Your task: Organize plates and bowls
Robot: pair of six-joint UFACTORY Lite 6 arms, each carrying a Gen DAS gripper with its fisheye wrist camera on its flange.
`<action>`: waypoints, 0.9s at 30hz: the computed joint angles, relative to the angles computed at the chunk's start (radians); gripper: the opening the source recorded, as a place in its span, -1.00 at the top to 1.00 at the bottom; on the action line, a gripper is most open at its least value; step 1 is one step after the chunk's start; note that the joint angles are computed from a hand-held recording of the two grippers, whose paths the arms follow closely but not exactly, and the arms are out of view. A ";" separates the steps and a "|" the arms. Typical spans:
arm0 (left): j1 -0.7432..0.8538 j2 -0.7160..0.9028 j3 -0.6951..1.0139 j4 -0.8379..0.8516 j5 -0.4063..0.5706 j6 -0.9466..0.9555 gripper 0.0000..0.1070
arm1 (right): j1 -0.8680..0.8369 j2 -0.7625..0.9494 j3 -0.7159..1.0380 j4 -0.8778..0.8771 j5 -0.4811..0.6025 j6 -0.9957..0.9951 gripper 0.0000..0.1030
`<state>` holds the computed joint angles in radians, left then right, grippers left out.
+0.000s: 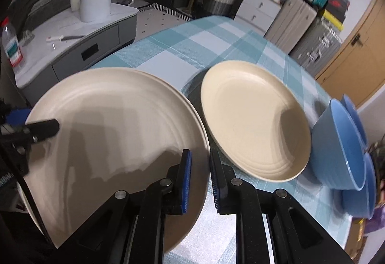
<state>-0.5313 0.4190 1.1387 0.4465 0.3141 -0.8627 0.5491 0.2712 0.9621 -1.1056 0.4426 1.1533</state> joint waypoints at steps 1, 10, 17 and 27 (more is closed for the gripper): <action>0.003 0.002 0.000 -0.007 -0.004 0.006 0.54 | -0.006 -0.003 -0.004 -0.008 -0.010 0.012 0.70; -0.004 0.011 0.004 -0.009 -0.005 0.002 0.40 | -0.044 -0.016 -0.004 0.048 -0.061 -0.057 0.70; 0.008 0.000 -0.002 -0.022 -0.001 -0.001 0.20 | -0.115 -0.082 -0.030 0.268 -0.162 -0.257 0.67; -0.043 -0.112 -0.053 0.246 0.050 -0.275 0.10 | -0.100 -0.295 -0.142 0.168 -0.187 -0.195 0.13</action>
<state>-0.5738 0.3074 1.0861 0.6921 0.3637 -1.1377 0.4492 -0.0238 0.8203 -0.9378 0.2553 0.9586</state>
